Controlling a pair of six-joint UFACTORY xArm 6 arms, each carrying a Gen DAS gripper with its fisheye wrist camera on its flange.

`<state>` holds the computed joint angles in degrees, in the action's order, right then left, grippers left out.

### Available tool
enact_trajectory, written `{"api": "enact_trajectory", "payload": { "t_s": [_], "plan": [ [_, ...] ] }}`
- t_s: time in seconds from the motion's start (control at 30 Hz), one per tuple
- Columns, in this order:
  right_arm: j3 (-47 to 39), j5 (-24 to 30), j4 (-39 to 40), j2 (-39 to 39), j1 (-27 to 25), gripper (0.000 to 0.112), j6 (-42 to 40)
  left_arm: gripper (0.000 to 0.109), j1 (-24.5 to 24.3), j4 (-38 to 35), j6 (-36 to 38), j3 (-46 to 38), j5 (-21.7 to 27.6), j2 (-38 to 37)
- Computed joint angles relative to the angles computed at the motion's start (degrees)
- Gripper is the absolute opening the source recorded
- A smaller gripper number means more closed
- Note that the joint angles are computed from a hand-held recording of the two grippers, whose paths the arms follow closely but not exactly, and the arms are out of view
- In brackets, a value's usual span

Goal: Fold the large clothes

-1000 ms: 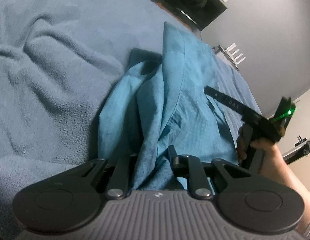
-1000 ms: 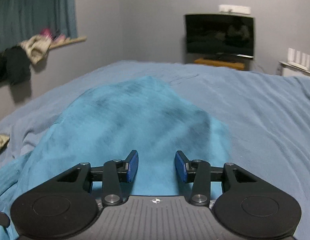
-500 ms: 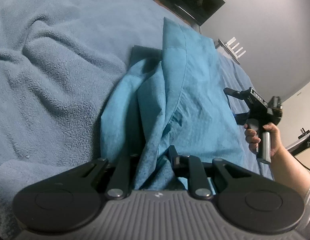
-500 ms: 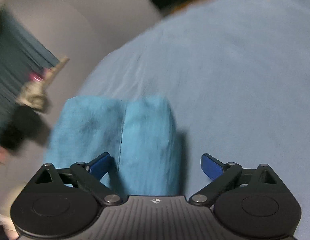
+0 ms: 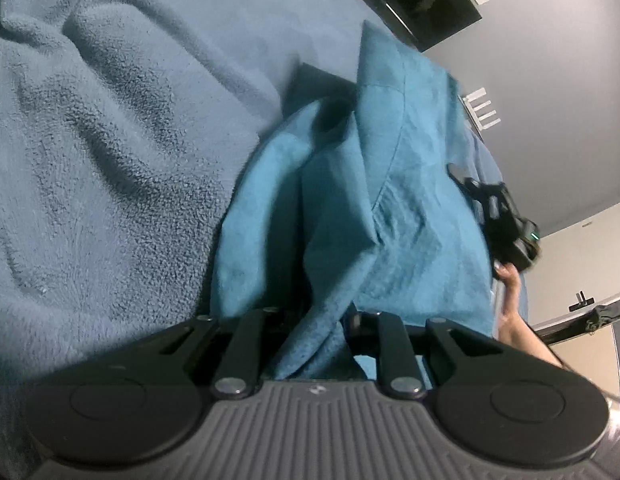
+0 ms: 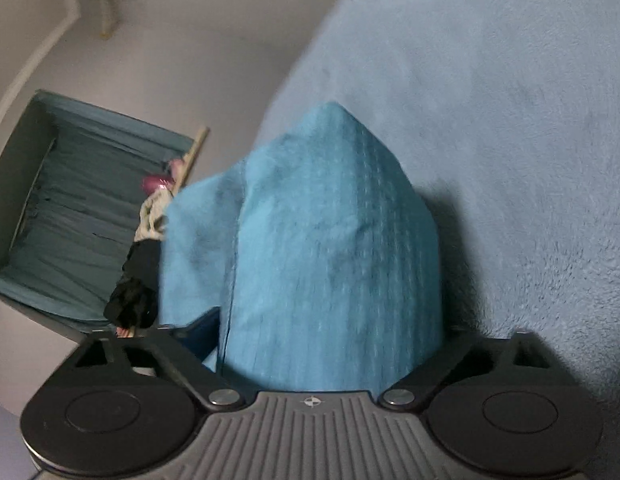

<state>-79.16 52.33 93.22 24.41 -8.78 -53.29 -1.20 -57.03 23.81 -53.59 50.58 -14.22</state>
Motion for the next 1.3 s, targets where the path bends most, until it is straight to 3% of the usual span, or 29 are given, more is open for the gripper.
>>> {"api": "enact_trajectory", "payload": {
  "t_s": [0.03, 0.17, 0.27, 0.37, 0.5, 0.6, 0.67, 0.73, 0.8, 0.9, 0.97, 1.07, 1.23, 1.3],
  "plan": [
    [3.10, -0.38, 3.61, -2.54, -0.21, 0.069, -3.68, 0.016, -0.27, 0.03, 0.29, -0.53, -0.03, 0.57],
    [15.24, -0.72, 14.16, -13.07, -2.62, 0.060, -12.72, 0.016, -2.71, 0.08, 2.93, -3.59, -0.83, 3.40],
    [19.78, -2.19, 13.59, -18.30, -6.45, 0.060, -10.25, 0.016, -7.47, 1.53, 5.11, -7.01, -2.66, 6.47],
    [18.90, -3.60, 9.36, -19.40, -10.73, 0.060, -7.92, 0.016, -13.82, 5.00, 5.82, -11.48, -4.69, 10.38],
    [10.34, -3.74, -5.38, -16.97, -16.28, 0.060, -0.21, 0.016, -20.87, 5.92, 4.45, -16.93, -8.87, 15.82],
    [-3.59, -4.30, -17.24, -9.41, -17.10, 0.060, 5.86, 0.016, -23.97, 4.24, 4.86, -19.01, -12.47, 18.04],
    [-14.13, -1.74, -24.51, -3.35, -16.95, 0.065, 10.57, 0.016, -25.57, 3.81, 4.65, -19.52, -15.11, 18.81],
    [-24.33, -2.28, -36.25, 1.86, -15.27, 0.083, 20.45, 0.016, -26.65, 2.58, 4.50, -19.14, -16.76, 19.02],
    [-29.18, -6.82, -48.24, 5.22, -13.57, 0.096, 30.66, 0.016, -27.89, 1.29, 5.24, -19.08, -17.86, 19.54],
    [-27.19, -16.72, -62.47, 5.79, -11.82, 0.096, 41.45, 0.016, -27.69, -3.54, 10.73, -18.78, -15.79, 19.30],
    [-23.20, -24.21, -61.12, 4.29, -10.59, 0.097, 39.78, 0.016, -29.43, -1.75, 10.94, -17.89, -17.92, 19.02],
    [-21.30, -28.88, -54.09, 3.91, -9.55, 0.099, 34.90, 0.016, -29.66, -3.43, 12.03, -16.84, -18.42, 18.94],
    [-15.08, -38.20, -66.92, 1.93, -6.87, 0.091, 44.82, 0.020, -28.75, -8.62, 14.72, -14.23, -19.65, 17.59],
    [-9.24, -42.58, -62.35, -2.10, -5.94, 0.088, 40.85, 0.020, -28.21, -11.71, 16.05, -13.78, -19.54, 17.35]
  ]
}}
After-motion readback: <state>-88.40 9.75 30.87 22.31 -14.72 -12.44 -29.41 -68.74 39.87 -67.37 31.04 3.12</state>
